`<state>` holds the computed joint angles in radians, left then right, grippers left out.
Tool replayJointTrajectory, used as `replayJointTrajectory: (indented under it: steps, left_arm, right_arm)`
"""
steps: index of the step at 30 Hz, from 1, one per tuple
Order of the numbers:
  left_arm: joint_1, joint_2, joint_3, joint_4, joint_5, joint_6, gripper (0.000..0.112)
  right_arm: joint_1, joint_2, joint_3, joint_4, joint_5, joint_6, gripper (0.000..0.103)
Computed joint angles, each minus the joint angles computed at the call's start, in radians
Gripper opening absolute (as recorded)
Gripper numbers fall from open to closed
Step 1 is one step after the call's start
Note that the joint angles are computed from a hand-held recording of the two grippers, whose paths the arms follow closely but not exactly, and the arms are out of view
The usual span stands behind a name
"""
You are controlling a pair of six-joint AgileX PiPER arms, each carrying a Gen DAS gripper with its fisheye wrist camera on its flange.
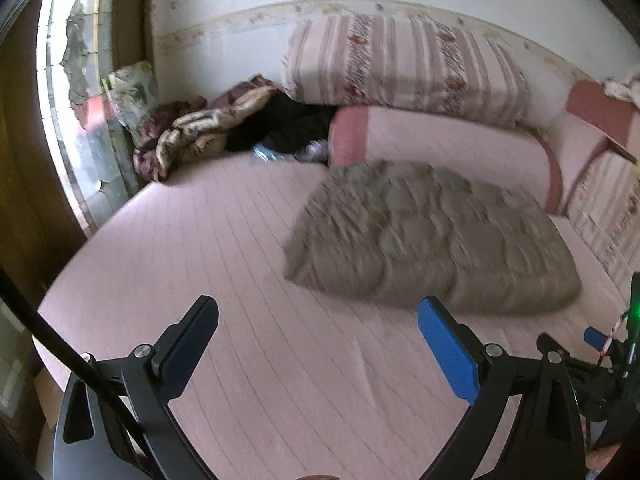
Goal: Fold large clothes
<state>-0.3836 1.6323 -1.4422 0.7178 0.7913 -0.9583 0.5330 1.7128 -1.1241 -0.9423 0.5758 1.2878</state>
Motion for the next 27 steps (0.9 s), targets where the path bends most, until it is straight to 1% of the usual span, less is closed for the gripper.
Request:
replayJointTrajectory:
  steps: [2,4,6,10,13,16,19,23,27]
  left_arm:
    - [-0.034,-0.018,0.023,-0.048,0.011,0.022,0.100]
    - [-0.064,-0.033,0.038,-0.071,0.020,0.032,0.100]
    - [-0.100,-0.045,0.048,-0.067,0.041,0.022,0.100]
    - [-0.180,-0.069,0.067,0.002,0.098,-0.036,0.100]
    - [-0.201,-0.081,0.066,0.007,0.122,-0.048,0.100]
    - [-0.209,-0.088,0.061,-0.002,0.147,-0.047,0.100]
    - [-0.221,-0.095,0.061,-0.004,0.170,-0.045,0.100]
    - [-0.233,-0.112,0.079,0.000,0.172,-0.058,0.100]
    - [-0.238,-0.125,0.092,-0.003,0.170,-0.064,0.100]
  right_arm:
    - [0.015,-0.053,0.071,-0.025,0.021,0.071,0.089]
    - [0.021,-0.100,0.114,-0.009,0.029,0.087,0.089]
    - [0.038,-0.127,0.127,-0.003,0.060,0.098,0.089]
    - [0.096,-0.194,0.169,-0.056,0.139,0.162,0.089]
    - [0.149,-0.230,0.193,-0.086,0.211,0.195,0.090]
    - [0.184,-0.253,0.209,-0.096,0.257,0.206,0.090]
    - [0.214,-0.271,0.218,-0.083,0.290,0.214,0.091]
    - [0.247,-0.285,0.228,-0.065,0.316,0.216,0.091]
    - [0.295,-0.286,0.229,-0.071,0.365,0.226,0.091]
